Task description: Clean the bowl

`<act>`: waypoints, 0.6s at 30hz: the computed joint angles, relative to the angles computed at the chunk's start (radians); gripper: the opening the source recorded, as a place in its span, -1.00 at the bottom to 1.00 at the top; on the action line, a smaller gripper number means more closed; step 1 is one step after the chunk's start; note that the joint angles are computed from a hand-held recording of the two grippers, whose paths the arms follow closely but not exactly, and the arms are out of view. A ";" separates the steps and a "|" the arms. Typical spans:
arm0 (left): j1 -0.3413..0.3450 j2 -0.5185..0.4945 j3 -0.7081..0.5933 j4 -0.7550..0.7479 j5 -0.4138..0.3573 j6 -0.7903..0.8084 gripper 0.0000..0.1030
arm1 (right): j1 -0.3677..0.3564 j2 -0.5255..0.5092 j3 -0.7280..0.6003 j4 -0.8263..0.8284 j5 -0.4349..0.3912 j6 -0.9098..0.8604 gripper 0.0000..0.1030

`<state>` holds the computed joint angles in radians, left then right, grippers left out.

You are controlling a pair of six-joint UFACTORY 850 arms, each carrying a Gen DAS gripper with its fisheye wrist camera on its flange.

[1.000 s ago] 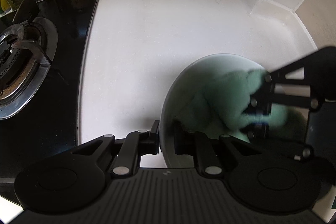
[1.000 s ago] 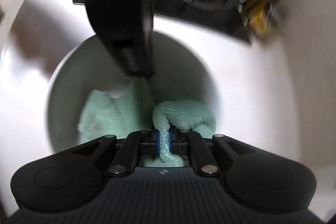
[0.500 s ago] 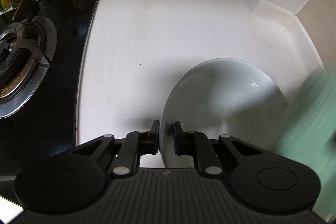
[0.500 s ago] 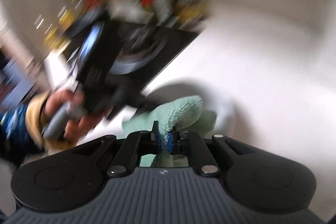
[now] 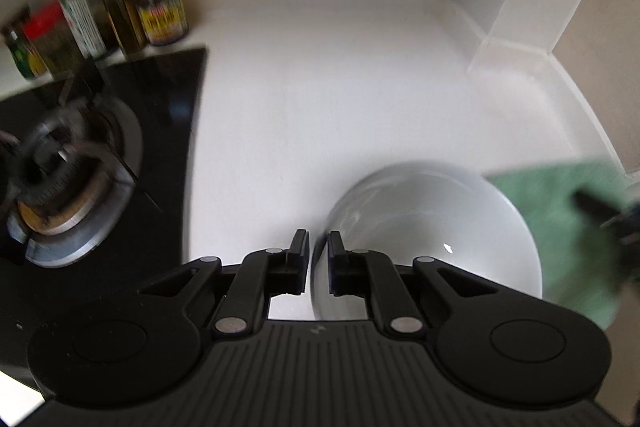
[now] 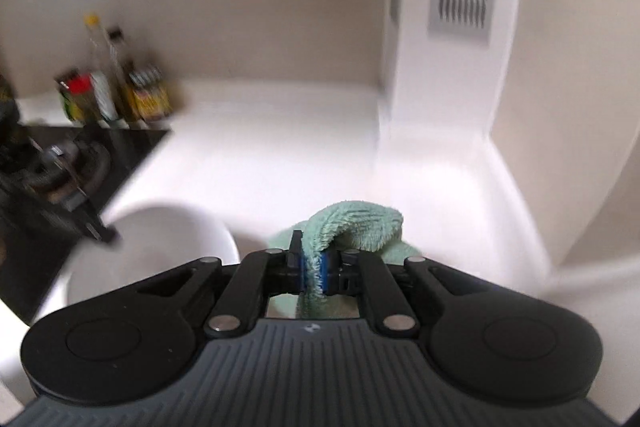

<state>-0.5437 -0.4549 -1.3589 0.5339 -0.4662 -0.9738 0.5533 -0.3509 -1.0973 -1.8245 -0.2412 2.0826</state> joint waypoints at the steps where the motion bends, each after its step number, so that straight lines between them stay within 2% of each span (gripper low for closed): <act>1: -0.007 0.005 0.003 0.038 -0.003 -0.033 -0.84 | 0.002 -0.014 0.000 0.016 -0.009 0.013 -0.89; 4: -0.025 0.023 0.016 0.145 -0.016 -0.121 -0.84 | 0.009 -0.042 0.004 0.031 -0.044 0.072 -0.89; 11: -0.041 0.059 0.059 0.214 -0.014 -0.200 -0.84 | 0.016 0.058 0.100 -0.259 -0.232 0.364 -0.89; 14: -0.047 0.070 0.078 0.207 -0.004 -0.207 -0.84 | 0.031 0.054 0.090 -0.255 -0.255 0.257 -0.89; 18: -0.064 0.080 0.105 0.184 0.001 -0.192 -0.84 | 0.038 -0.025 0.039 -0.039 -0.174 0.008 -0.89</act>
<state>-0.6080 -0.3753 -1.2537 0.7178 -0.4652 -1.1659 0.5910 -0.3758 -1.0588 -1.8638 -0.4155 2.0908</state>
